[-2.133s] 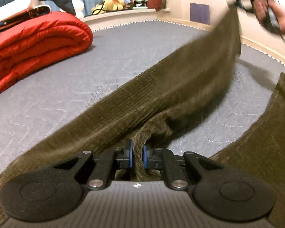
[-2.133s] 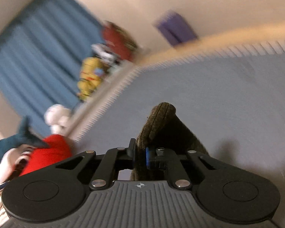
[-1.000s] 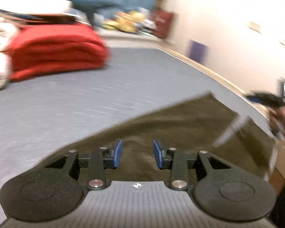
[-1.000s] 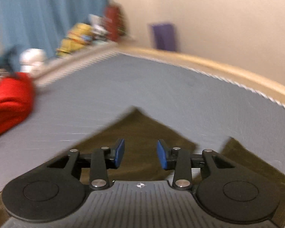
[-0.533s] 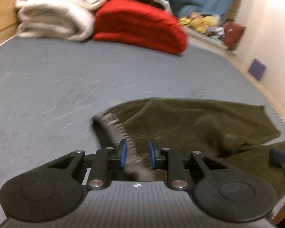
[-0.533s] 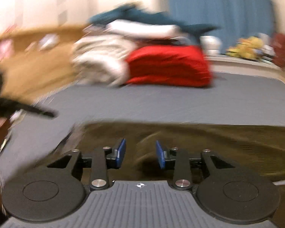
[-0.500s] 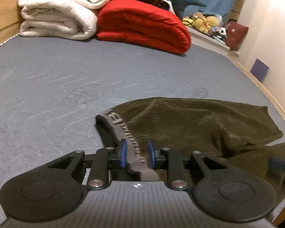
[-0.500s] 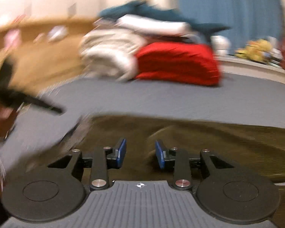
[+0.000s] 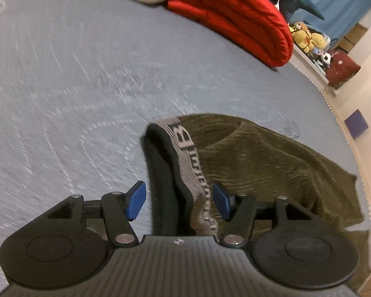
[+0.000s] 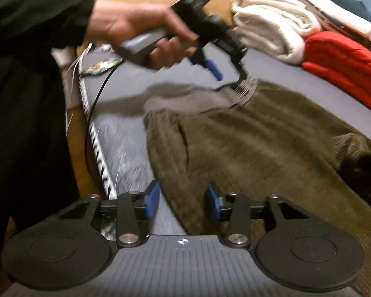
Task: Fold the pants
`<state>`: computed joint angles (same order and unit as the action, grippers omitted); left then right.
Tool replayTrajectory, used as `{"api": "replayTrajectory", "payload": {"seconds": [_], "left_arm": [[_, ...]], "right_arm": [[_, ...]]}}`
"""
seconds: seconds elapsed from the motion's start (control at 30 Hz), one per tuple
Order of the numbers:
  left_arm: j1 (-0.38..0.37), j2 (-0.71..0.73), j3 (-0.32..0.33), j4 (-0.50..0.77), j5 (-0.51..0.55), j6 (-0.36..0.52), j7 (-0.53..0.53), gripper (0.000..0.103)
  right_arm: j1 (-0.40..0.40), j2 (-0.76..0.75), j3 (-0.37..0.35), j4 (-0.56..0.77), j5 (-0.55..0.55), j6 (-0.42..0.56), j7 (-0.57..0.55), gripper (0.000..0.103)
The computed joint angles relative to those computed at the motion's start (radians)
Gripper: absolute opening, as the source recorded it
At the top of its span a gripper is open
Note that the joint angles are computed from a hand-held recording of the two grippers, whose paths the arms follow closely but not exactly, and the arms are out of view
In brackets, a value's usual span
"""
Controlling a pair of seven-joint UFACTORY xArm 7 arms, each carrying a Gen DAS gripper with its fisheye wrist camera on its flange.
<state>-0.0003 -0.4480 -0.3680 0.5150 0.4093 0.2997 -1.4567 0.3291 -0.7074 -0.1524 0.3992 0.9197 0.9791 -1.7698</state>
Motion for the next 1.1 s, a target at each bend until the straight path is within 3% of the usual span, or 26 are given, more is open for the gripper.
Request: {"api": "replayTrajectory", "payload": {"seconds": [0.13, 0.23, 0.27, 0.33, 0.43, 0.57, 0.67, 0.77, 0.9, 0.93, 0.97, 1.03, 1.1], "left_arm": [[-0.013, 0.081, 0.012, 0.046, 0.005, 0.023, 0.037, 0.065], [-0.008, 0.116, 0.007, 0.068, 0.064, 0.025, 0.025, 0.062], [-0.014, 0.122, 0.013, 0.072, 0.076, 0.022, 0.025, 0.054], [-0.025, 0.121, 0.020, 0.078, 0.093, 0.034, 0.021, 0.024], [-0.014, 0.070, 0.014, 0.055, 0.133, 0.023, -0.025, 0.013], [0.026, -0.058, -0.043, 0.043, 0.179, 0.101, -0.099, 0.011], [-0.005, -0.108, -0.024, 0.019, 0.138, 0.157, -0.076, 0.012], [-0.030, -0.084, -0.012, 0.021, 0.098, 0.186, -0.041, 0.014], [-0.005, -0.076, -0.095, 0.102, 0.189, 0.370, -0.070, 0.031], [-0.006, -0.100, -0.108, 0.109, 0.223, 0.395, -0.095, 0.035], [-0.018, -0.128, -0.110, 0.098, 0.242, 0.387, -0.125, 0.036], [-0.045, -0.173, -0.074, 0.056, 0.271, 0.260, -0.141, 0.036], [-0.084, -0.157, -0.036, 0.038, 0.258, 0.142, -0.063, 0.035]], "right_arm": [[-0.002, -0.008, -0.006, -0.009, -0.011, -0.001, -0.025, 0.048], [0.002, 0.005, 0.007, -0.001, 0.001, -0.021, -0.012, 0.035], [0.007, 0.008, 0.005, 0.001, 0.001, -0.020, -0.021, 0.032], [0.015, 0.004, 0.003, -0.003, 0.004, -0.020, -0.048, 0.019], [0.025, 0.005, 0.005, -0.001, 0.015, -0.025, -0.057, 0.012], [0.030, -0.002, -0.026, 0.023, 0.019, 0.057, -0.093, 0.011], [0.029, -0.012, -0.044, 0.037, 0.046, 0.138, -0.112, 0.010], [0.012, -0.013, 0.001, 0.016, 0.071, 0.100, -0.118, 0.011], [-0.003, -0.016, 0.013, 0.012, 0.056, 0.080, -0.097, 0.016], [-0.009, -0.010, -0.001, 0.024, 0.059, 0.095, -0.074, 0.022], [-0.019, -0.005, -0.016, 0.037, 0.066, 0.111, -0.050, 0.026], [-0.038, 0.014, -0.043, 0.064, 0.089, 0.134, -0.015, 0.030], [-0.060, 0.052, -0.047, 0.094, 0.103, 0.142, 0.020, 0.030]]}}
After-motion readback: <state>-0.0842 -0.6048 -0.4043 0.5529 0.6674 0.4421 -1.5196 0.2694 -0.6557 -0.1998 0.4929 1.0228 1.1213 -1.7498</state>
